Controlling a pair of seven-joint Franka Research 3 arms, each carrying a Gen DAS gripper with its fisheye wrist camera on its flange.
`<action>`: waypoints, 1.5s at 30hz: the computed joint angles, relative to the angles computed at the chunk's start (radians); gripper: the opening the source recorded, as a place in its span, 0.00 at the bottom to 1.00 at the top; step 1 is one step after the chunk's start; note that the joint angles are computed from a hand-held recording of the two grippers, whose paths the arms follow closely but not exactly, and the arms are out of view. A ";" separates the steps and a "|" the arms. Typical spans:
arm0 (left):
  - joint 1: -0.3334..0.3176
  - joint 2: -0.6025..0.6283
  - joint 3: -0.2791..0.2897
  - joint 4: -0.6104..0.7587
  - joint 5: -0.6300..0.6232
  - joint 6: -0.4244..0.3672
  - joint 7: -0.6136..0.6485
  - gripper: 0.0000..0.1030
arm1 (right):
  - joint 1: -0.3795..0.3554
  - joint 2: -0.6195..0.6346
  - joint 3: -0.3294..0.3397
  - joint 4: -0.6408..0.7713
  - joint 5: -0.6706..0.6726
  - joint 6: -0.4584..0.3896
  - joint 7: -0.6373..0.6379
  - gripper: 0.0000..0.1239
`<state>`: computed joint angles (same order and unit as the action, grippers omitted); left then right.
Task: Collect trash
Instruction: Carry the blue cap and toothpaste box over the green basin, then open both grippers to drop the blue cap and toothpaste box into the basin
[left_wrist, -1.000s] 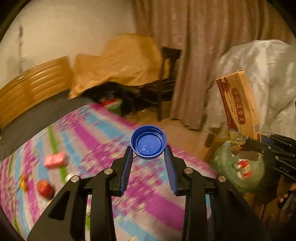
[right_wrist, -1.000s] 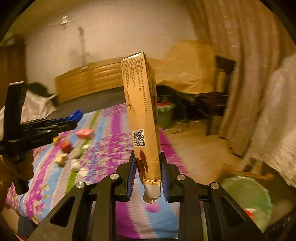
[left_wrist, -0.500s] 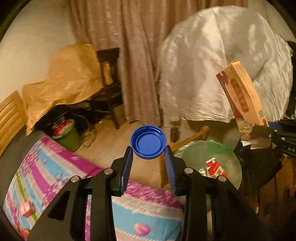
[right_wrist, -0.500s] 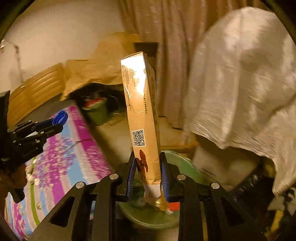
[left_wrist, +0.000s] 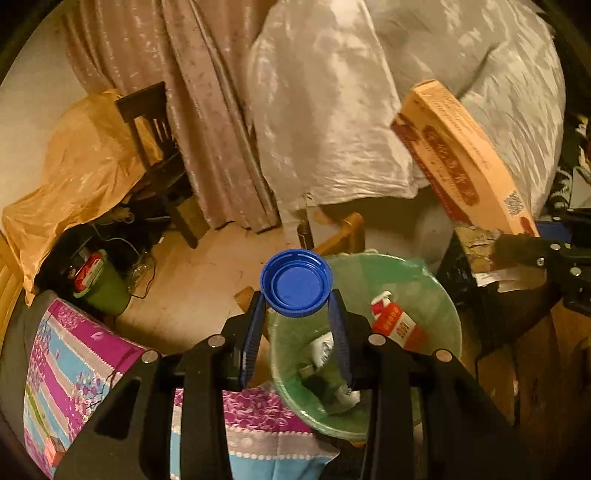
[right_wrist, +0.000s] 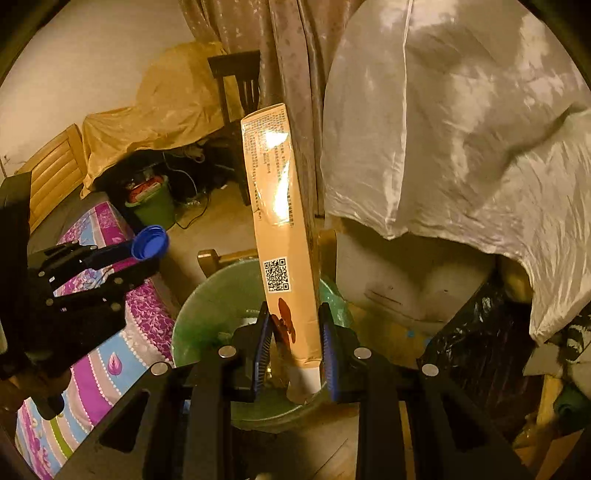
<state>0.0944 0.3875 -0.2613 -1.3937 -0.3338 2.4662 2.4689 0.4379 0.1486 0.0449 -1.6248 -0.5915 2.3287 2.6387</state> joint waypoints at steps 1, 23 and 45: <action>-0.002 0.000 0.000 -0.002 0.003 -0.002 0.001 0.33 | -0.003 0.002 0.000 -0.002 0.010 0.006 -0.003 0.21; -0.017 0.030 0.000 0.019 0.042 -0.021 -0.014 0.33 | -0.009 0.072 -0.029 -0.007 0.148 0.104 -0.089 0.21; -0.009 0.049 0.006 0.038 0.067 -0.040 -0.071 0.55 | 0.001 0.086 -0.055 -0.012 0.130 0.140 -0.091 0.44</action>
<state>0.0856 0.4366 -0.2554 -1.3555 -0.2665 2.4261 2.3979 0.4393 0.2346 -0.0101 -1.6366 -0.4613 2.4682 2.5477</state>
